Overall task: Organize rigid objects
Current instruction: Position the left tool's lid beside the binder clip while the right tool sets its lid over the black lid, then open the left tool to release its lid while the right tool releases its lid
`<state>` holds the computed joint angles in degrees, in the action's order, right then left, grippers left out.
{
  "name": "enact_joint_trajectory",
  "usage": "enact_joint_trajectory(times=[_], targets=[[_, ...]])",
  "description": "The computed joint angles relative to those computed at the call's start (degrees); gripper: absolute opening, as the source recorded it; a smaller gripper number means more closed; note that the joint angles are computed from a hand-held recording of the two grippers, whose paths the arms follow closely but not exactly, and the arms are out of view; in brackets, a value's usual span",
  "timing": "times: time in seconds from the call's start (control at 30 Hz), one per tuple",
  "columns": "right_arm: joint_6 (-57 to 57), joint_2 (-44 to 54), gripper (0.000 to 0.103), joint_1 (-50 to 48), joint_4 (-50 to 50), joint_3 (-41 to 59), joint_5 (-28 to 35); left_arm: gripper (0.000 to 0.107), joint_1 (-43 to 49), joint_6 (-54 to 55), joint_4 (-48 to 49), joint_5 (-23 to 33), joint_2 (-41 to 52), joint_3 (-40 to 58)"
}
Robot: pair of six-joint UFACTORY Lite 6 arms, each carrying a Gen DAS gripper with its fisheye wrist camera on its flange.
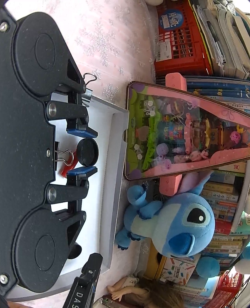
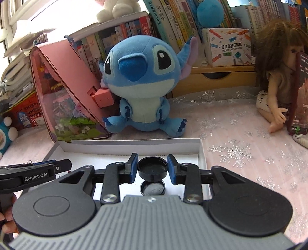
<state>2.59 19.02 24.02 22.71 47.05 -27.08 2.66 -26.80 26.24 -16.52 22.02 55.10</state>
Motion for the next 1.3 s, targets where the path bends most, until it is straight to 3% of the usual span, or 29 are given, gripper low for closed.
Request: enact_joint_trajectory(times=[0.43, 1.3], targets=[[-7.89, 6.76, 0.040, 1.24, 6.51, 5.26, -1.56, 0.030, -3.94, 25.26, -23.48, -2.08, 3.47, 1.40], [-14.80, 9.83, 0.041, 1.06, 13.01, 10.17, 4.93, 0.031, -5.88, 32.49, -29.96, 3.01, 5.52, 4.48]])
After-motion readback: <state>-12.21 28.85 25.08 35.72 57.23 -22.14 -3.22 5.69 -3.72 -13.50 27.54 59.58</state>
